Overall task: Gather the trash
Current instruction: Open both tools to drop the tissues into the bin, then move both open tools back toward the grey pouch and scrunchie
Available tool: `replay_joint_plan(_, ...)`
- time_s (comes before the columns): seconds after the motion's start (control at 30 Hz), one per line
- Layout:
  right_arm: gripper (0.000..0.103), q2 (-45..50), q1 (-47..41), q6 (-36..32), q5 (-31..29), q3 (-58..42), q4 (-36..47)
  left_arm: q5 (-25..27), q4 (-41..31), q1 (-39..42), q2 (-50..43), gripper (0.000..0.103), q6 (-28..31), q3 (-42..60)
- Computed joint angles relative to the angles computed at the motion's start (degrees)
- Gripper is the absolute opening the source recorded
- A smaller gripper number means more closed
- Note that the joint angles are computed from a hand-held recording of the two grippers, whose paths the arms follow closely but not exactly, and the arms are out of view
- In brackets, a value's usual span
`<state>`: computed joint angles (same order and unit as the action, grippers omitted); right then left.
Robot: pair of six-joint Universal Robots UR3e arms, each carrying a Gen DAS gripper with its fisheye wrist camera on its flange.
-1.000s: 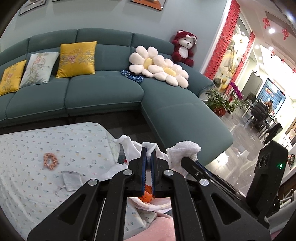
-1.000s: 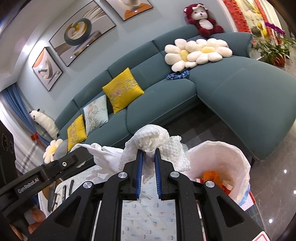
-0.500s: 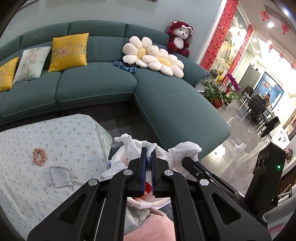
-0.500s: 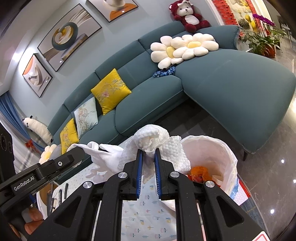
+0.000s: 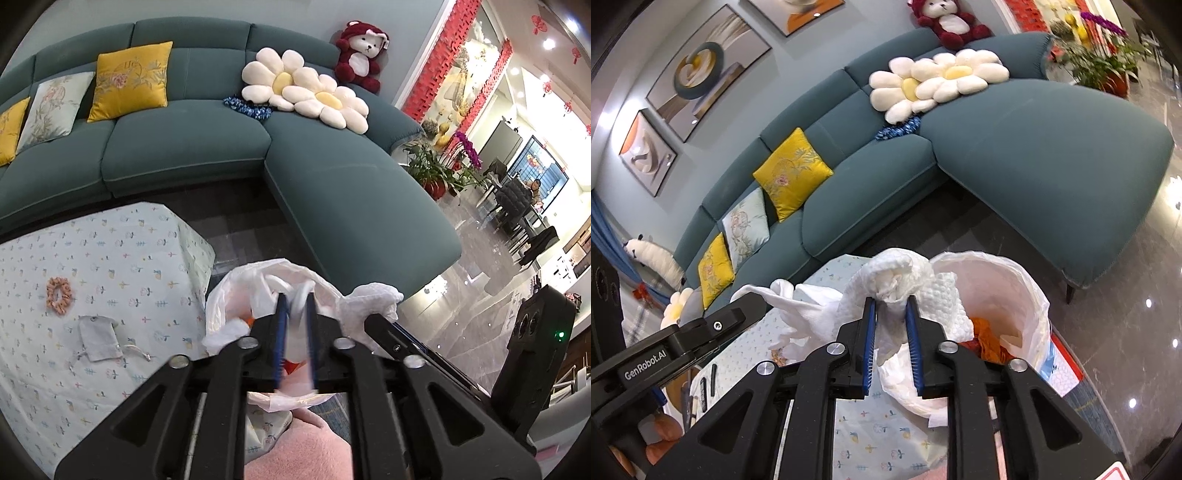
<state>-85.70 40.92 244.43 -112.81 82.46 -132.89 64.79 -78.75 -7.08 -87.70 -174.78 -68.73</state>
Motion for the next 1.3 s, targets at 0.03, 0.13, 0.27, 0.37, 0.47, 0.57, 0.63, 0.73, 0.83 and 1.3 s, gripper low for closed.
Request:
replay_joint_plan(0.03, 0.019, -0.3, -0.2, 0.1, 0.2, 0.7, -0.3, 0.2, 0.2, 0.0, -0.2, 0.021, -0.1, -0.1)
replay_joint_plan(0.13, 0.02, -0.4, -0.7, 0.1, 0.9, 1.5, 0.0, 1.6, 1.2, -0.5, -0.3, 0.037, -0.9, -0.9)
replay_joint_plan(0.27, 0.029, -0.2, -0.7, 0.2, 0.6, 1.7, 0.3, 1.9, 1.2, -0.2, -0.2, 0.041, -1.1, -1.3)
replay_joint_plan(0.37, 0.029, 0.3, -0.4, 0.1, 0.6, 0.8, 0.5, 1.6, 1.2, 0.4, 0.4, 0.041, -1.0, -1.8)
replay_joint_plan(0.47, 0.029, 1.6, 0.1, -0.4, 0.4, -1.2, 1.5, 1.4, 1.2, 1.1, 1.3, 0.041, -0.8, -2.5)
replay_joint_plan(0.57, 0.03, 3.1, 0.8, -1.0, 0.3, -3.8, 2.7, 0.9, 0.6, 2.4, 2.2, 0.041, -0.1, -2.9)
replay_joint_plan(0.63, 0.03, 4.8, 1.7, -1.3, -0.3, -6.6, 4.1, 0.4, 0.1, 3.8, 3.3, 0.041, 0.5, -3.7)
replay_joint_plan(0.73, 0.03, 7.0, 2.7, -1.8, -0.6, -10.3, 5.8, -0.8, -1.1, 6.8, 5.2, 0.042, 1.7, -4.8)
replay_joint_plan(0.83, 0.034, 9.7, 3.6, -2.4, -0.7, -14.5, 7.4, -2.2, -2.1, 11.1, 7.8, 0.048, 3.4, -6.8)
replay_joint_plan(1.3, 0.04, 33.9, 8.7, -5.1, 2.4, -50.2, 21.9, -8.0, -11.3, 34.5, 15.8, 0.057, 15.7, -14.2)
